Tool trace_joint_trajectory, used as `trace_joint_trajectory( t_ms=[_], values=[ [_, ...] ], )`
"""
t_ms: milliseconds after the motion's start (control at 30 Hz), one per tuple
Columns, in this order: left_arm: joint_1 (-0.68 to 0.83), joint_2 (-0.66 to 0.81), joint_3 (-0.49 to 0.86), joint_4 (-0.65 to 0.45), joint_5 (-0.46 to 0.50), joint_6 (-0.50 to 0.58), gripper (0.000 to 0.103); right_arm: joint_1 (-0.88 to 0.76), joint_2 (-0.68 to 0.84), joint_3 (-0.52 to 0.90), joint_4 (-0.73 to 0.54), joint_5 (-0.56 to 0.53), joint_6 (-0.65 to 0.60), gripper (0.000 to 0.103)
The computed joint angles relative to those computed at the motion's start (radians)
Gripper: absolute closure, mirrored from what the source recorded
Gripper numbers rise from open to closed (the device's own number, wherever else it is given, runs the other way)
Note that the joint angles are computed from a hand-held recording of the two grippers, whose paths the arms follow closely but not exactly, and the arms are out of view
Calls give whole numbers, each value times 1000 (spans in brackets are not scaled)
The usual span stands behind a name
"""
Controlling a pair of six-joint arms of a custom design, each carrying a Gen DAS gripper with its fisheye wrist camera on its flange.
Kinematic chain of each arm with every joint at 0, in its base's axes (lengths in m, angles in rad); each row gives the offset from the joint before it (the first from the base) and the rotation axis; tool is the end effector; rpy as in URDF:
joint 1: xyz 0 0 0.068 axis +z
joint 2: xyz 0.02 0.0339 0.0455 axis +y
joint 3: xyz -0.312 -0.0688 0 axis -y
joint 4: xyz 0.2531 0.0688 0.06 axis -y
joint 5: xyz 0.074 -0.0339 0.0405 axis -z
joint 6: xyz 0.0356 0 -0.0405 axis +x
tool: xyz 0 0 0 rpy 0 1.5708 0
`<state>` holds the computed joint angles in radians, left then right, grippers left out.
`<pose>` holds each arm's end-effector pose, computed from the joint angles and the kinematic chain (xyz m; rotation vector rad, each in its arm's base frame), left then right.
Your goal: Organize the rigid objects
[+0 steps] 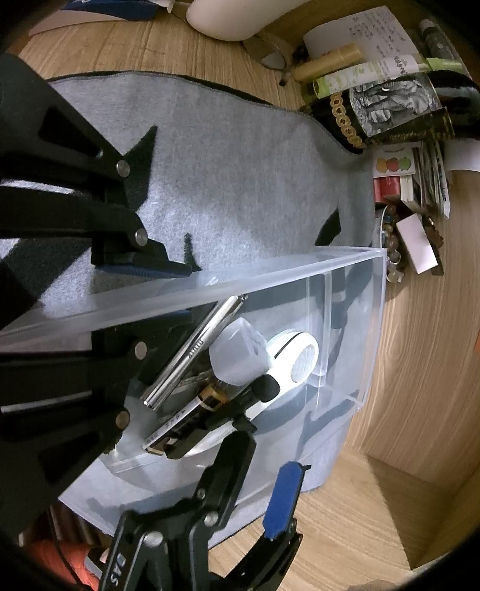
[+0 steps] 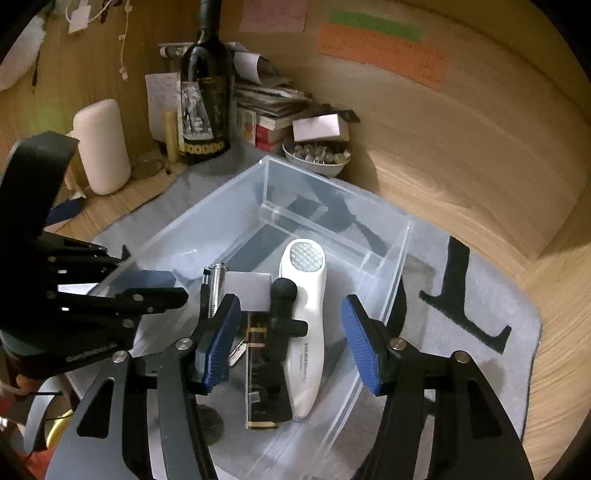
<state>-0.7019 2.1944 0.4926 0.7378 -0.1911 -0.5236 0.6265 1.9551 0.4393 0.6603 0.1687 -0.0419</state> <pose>0.2264 -0.1826 0.0185 0.1495 2.5239 -0.2569 0.2322 0.1607 0.0710 -0.7185 2.3016 0.0644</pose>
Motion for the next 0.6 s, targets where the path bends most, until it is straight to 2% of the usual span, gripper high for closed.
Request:
trace_joint_trajectory(
  t_ms=[100, 233, 333, 400, 467, 567, 600],
  values=[
    [2, 1, 2, -5, 6, 8, 87, -2, -20, -35, 42, -4, 13, 35],
    [10, -3, -2, -4, 19, 8, 81, -4, -42, -72, 79, -9, 34, 34],
    [9, -18, -20, 8, -1, 12, 72, -10, -54, -106, 116, -21, 51, 31],
    [3, -36, -43, 29, -25, 12, 56, -9, -58, -131, 153, -20, 68, 25],
    [-1, -56, -75, 67, -41, 10, 47, -4, -61, -160, 196, -9, 86, 22],
    [-17, -91, -112, 100, -79, 11, 43, -2, -72, -188, 228, -2, 105, 22],
    [-29, -104, -128, 116, -98, 10, 39, 0, -78, -200, 239, 2, 114, 21]
  ],
)
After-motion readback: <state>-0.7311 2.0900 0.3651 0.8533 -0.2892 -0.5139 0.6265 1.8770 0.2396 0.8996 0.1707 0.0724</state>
